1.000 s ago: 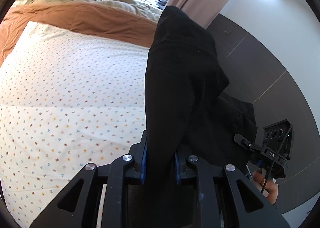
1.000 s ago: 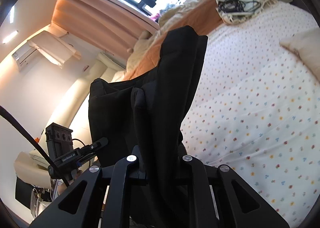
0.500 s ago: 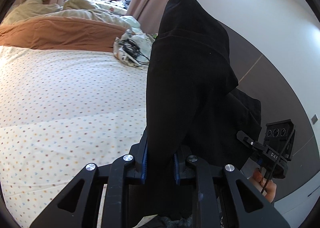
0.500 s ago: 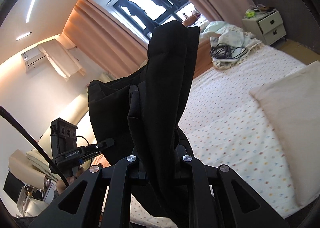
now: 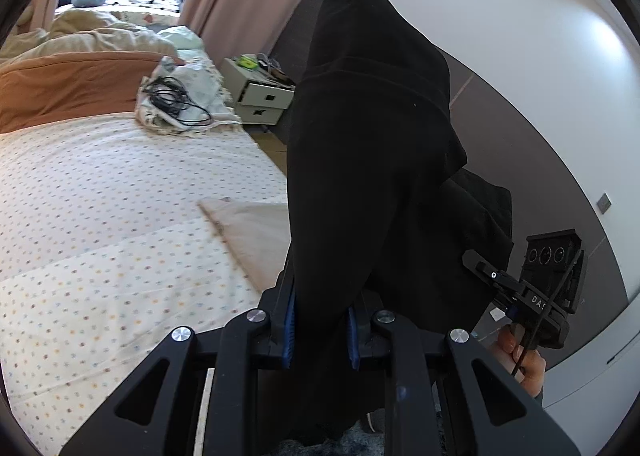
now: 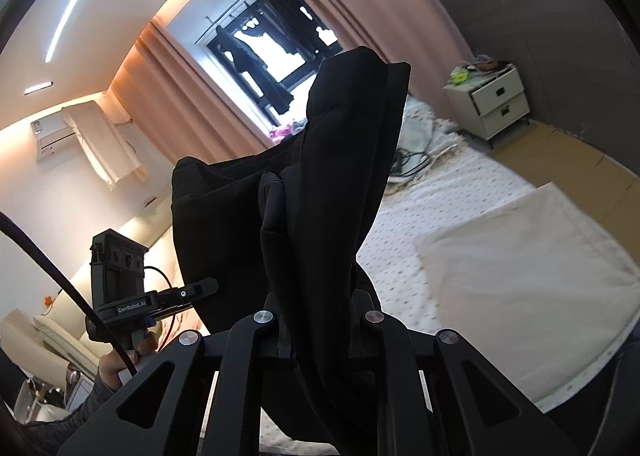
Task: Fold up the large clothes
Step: 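Carry the lifted black bundle with both tools toward the folded clothes stack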
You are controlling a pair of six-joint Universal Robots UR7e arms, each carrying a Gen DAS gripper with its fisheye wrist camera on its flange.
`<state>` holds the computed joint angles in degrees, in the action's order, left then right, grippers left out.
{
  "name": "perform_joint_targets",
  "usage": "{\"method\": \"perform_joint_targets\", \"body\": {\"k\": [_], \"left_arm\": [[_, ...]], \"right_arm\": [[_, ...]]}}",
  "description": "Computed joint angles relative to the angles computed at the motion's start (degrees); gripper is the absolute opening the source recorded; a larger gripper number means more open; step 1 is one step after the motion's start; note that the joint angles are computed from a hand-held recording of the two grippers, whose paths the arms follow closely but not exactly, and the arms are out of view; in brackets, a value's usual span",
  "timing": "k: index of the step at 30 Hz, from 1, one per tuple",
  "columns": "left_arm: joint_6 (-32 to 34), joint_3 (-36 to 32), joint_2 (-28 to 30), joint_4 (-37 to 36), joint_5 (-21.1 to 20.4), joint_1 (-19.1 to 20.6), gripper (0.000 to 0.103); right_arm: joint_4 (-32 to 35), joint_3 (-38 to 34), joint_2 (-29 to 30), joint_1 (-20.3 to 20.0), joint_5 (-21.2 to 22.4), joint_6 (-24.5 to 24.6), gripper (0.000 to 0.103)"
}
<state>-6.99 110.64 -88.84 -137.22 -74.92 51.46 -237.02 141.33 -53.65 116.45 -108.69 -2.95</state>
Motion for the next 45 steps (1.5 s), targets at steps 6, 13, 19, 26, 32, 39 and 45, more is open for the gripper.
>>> {"method": "perform_joint_targets", "body": {"k": [6,13,19,26,32,39,45], "left_arm": [[-2.3,0.5,5.1,-3.3,-1.3,-2.8,0.021],[-4.3,-1.5,11.1,-5.4,-4.5,-3.0,0.021],[-6.3,-3.2,14.6,-4.8,-6.7,-2.0,0.021],[-8.2,-5.8,18.5,-3.9,-6.4,1.0,0.021],[-7.7,-9.6,22.5,-2.0,-5.3,4.4,0.021],[-7.7,-15.6,28.5,2.0,-4.1,8.9,0.021],[-8.9,-20.4,33.9,6.4,-1.4,11.0,0.023]], "right_arm": [[1.5,2.1,-4.8,3.1,-7.9,-0.4,0.01],[5.4,1.3,-7.9,6.4,-16.3,-0.4,0.01],[6.8,-1.8,-5.6,7.4,-19.5,1.3,0.01],[11.5,-6.7,-2.8,4.1,-18.7,2.7,0.01],[16.9,-12.3,0.3,0.7,-16.4,4.0,0.009],[23.8,-18.7,4.1,-2.8,-14.7,5.4,0.009],[30.1,-22.8,6.8,-3.4,-19.6,13.4,0.017]]}}
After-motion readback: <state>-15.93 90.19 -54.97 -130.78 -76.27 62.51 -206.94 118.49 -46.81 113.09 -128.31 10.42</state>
